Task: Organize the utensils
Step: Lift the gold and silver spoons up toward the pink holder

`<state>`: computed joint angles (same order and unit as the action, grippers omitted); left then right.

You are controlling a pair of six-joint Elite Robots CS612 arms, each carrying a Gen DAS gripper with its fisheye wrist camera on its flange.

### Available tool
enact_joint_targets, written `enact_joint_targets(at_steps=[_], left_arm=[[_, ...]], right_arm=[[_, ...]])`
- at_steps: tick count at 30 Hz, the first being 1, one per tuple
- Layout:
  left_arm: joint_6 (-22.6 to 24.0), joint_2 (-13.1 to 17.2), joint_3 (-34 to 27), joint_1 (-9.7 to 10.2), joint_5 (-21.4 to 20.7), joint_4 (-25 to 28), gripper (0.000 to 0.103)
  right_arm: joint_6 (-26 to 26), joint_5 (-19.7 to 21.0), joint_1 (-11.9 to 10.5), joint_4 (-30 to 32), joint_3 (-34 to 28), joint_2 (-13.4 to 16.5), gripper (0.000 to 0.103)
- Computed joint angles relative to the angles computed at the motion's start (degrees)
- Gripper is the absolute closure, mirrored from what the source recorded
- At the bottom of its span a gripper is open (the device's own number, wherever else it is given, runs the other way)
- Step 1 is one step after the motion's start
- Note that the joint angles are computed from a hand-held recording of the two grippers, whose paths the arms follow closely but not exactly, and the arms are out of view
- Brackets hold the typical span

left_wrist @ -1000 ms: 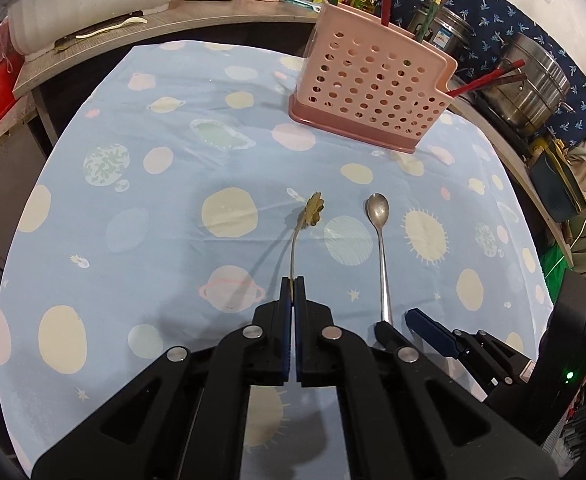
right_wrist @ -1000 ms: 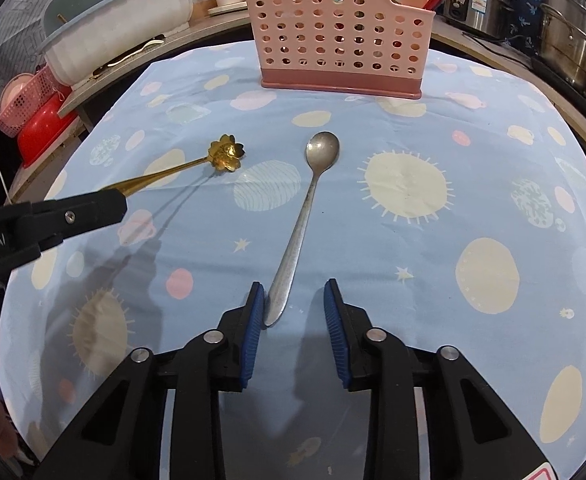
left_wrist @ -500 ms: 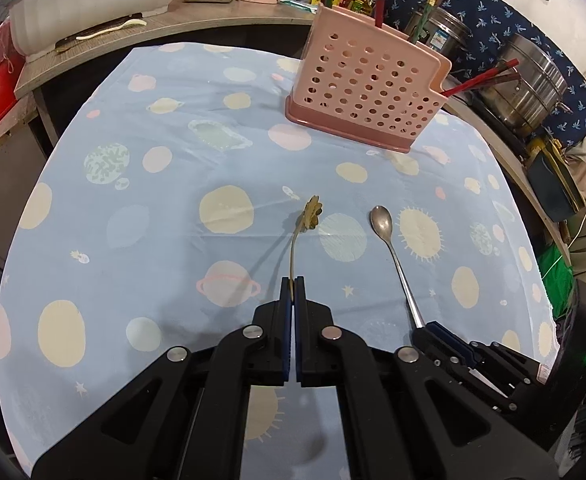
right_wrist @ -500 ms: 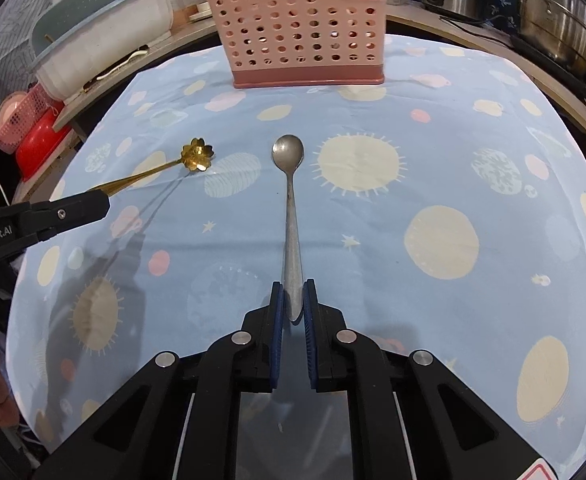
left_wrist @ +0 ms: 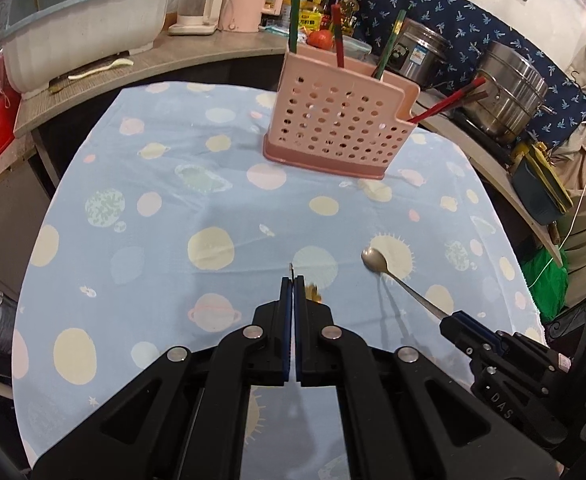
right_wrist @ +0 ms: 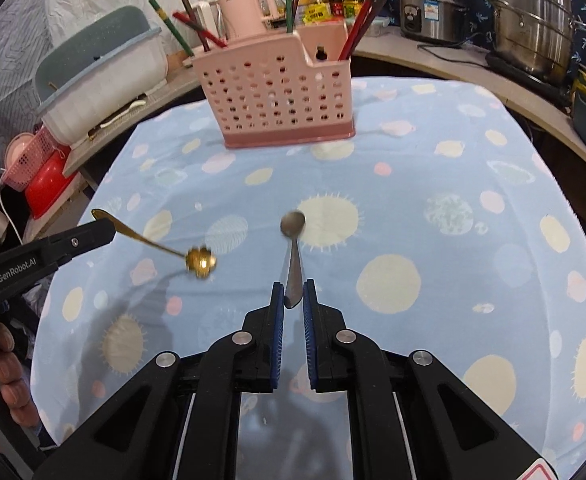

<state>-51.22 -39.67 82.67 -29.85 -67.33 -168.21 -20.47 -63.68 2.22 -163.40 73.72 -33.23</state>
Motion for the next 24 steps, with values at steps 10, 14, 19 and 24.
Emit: enact_joint_targets(at_steps=[10, 14, 19, 24], left_arm=[[2.7, -0.67, -0.91, -0.19, 2.54, -1.05, 0.103], [3.91, -0.81, -1.59, -0.26, 3.55, -1.14, 0.103], [5.31, -1.16, -2.19, -0.3, 4.32, -1.35, 0.103], [7.12, -1.46, -3.27, -0.29, 5.46, -1.44, 0.103]], right_arm=[[1.24, 1.53, -0.42, -3.04, -1.04, -0.77, 0.101], [1.21, 1.42, -0.44, -3.38, -1.82, -0.63, 0.101], [1.25, 1.69, -0.53, -3.49, -2.34, -0.65, 0.101], [2.3, 3.09, -0.71, -5.08, -3.1, -1.0, 0.101]])
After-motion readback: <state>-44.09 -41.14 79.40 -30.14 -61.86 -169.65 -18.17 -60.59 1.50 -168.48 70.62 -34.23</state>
